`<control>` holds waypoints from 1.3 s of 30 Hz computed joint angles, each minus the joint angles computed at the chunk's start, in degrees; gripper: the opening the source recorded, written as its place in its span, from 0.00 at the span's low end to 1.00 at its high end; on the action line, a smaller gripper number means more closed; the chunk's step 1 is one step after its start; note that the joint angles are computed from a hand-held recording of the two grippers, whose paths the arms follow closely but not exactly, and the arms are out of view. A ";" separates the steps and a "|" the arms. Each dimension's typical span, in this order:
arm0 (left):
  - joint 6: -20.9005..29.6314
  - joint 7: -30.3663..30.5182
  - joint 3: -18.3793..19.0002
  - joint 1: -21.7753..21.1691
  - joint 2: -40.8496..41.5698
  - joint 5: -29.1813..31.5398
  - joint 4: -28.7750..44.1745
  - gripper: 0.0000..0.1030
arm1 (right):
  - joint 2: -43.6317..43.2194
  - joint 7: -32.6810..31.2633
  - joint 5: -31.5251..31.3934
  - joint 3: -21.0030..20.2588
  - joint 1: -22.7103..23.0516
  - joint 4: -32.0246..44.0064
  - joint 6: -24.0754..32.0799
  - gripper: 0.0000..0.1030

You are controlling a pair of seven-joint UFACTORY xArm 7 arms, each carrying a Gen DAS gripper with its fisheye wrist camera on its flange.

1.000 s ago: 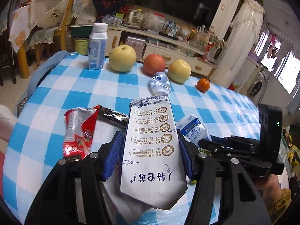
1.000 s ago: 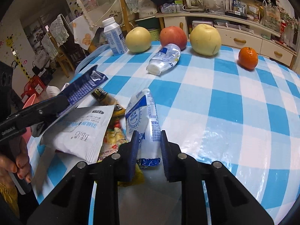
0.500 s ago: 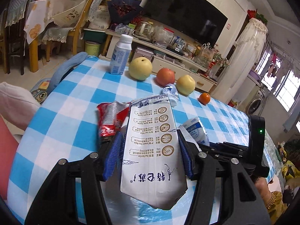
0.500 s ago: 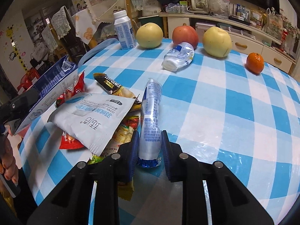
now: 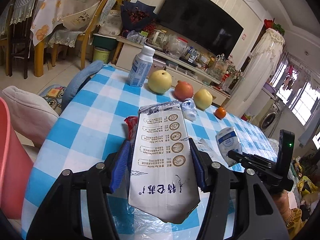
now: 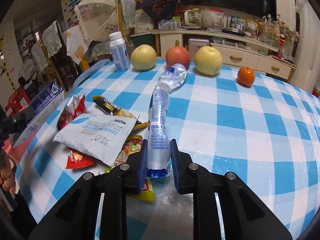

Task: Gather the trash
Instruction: 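Carry the carton and clear packet over the pink bucket and open both tools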

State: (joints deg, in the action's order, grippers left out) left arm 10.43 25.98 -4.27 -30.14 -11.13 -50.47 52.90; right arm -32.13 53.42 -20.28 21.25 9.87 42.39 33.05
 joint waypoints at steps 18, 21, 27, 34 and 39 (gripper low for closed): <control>-5.34 2.01 6.86 -2.12 -9.28 -0.99 -6.29 0.57 | 8.55 8.26 -0.12 7.98 3.02 13.24 -6.37 0.23; -6.68 -0.45 8.50 -2.33 -11.01 1.36 -7.90 0.57 | 14.64 10.26 -3.96 10.26 4.04 19.08 -6.81 0.23; -8.11 -7.80 8.52 2.42 -13.84 8.42 -10.81 0.56 | 28.96 14.33 -13.67 13.24 7.56 32.61 -6.05 0.23; -7.12 -17.25 8.16 10.68 -15.71 15.80 -12.96 0.56 | 44.27 11.81 -19.31 11.25 16.64 48.87 -2.53 0.23; -6.11 -25.60 6.23 17.86 -15.67 21.27 -13.77 0.57 | 54.22 6.54 -19.27 8.77 23.60 61.26 0.59 0.23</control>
State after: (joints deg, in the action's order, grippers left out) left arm 4.32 0.37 1.96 -12.28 -26.80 -29.20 39.13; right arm 22.08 59.97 -39.55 30.02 33.47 103.65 33.64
